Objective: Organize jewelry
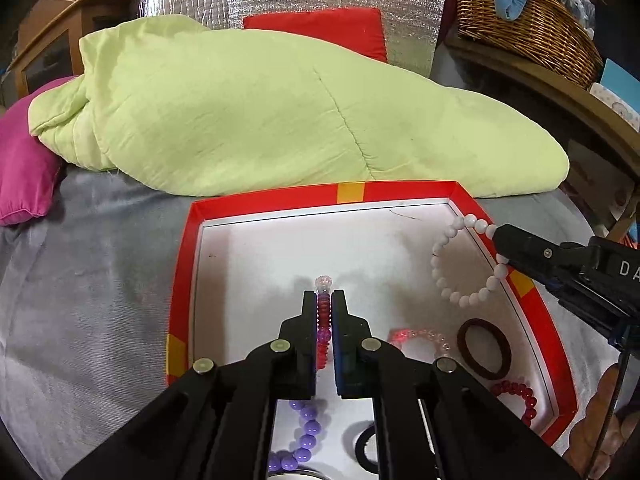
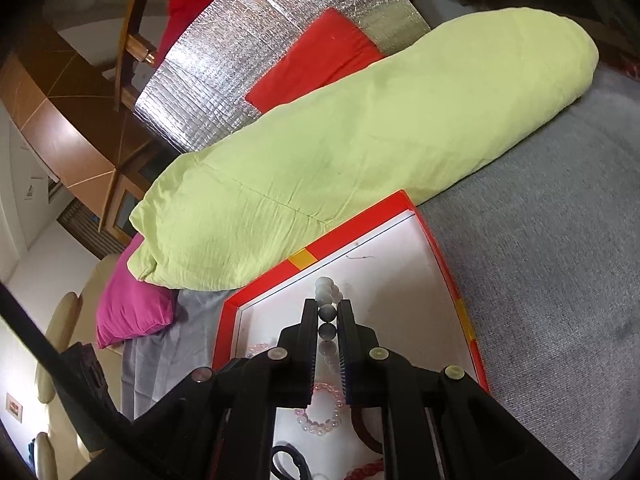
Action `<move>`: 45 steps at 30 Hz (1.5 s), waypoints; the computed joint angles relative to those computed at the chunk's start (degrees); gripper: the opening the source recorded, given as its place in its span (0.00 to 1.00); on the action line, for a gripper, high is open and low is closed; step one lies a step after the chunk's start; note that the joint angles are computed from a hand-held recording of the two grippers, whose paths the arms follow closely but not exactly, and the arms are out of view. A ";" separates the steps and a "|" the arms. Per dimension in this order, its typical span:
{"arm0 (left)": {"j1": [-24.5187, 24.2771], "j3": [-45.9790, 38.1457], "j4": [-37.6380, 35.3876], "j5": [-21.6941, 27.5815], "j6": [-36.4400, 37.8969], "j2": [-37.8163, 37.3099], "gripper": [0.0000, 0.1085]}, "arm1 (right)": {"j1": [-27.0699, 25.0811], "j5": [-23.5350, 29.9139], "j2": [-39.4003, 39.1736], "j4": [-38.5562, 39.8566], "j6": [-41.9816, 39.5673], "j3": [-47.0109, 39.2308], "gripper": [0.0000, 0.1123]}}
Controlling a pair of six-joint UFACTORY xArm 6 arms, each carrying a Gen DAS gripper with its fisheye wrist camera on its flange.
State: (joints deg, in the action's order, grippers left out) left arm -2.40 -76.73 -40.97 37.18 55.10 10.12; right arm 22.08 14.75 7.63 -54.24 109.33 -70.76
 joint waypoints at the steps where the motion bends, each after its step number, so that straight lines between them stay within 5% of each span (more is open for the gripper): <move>1: -0.04 0.02 -0.12 0.11 0.06 -0.03 0.06 | -0.19 -0.57 -0.03 0.05 0.38 0.27 0.10; 14: -0.81 0.40 1.48 -0.63 -1.08 0.36 0.07 | -0.08 0.25 0.23 0.23 0.79 0.24 0.12; 16: -0.75 -0.21 2.32 -0.23 -2.41 0.78 0.12 | 0.09 0.65 0.30 0.24 0.48 0.04 0.12; 18: -0.70 -0.21 2.78 -0.28 -2.89 0.75 0.37 | 0.56 2.27 0.38 2.11 -1.83 -0.36 0.14; 20: -0.94 0.64 3.36 -2.14 -3.13 0.23 0.55 | 0.83 3.39 0.35 2.79 -2.41 -0.51 0.33; 22: -0.97 1.04 3.69 -3.23 -2.85 -0.16 0.56 | 0.82 3.96 0.07 2.52 -1.56 -0.20 0.45; 26: -0.12 0.09 6.78 -2.58 -6.17 -0.06 0.64 | 0.71 4.95 -0.72 1.60 -1.08 0.45 0.46; 34: 0.77 3.90 15.41 -6.27 -10.42 -3.91 0.67 | 1.66 6.95 -2.07 1.89 -2.16 0.31 0.46; 45: 3.50 12.39 12.31 -8.81 -6.96 -13.78 0.70 | 5.66 14.55 -4.64 5.13 -8.53 -0.59 0.45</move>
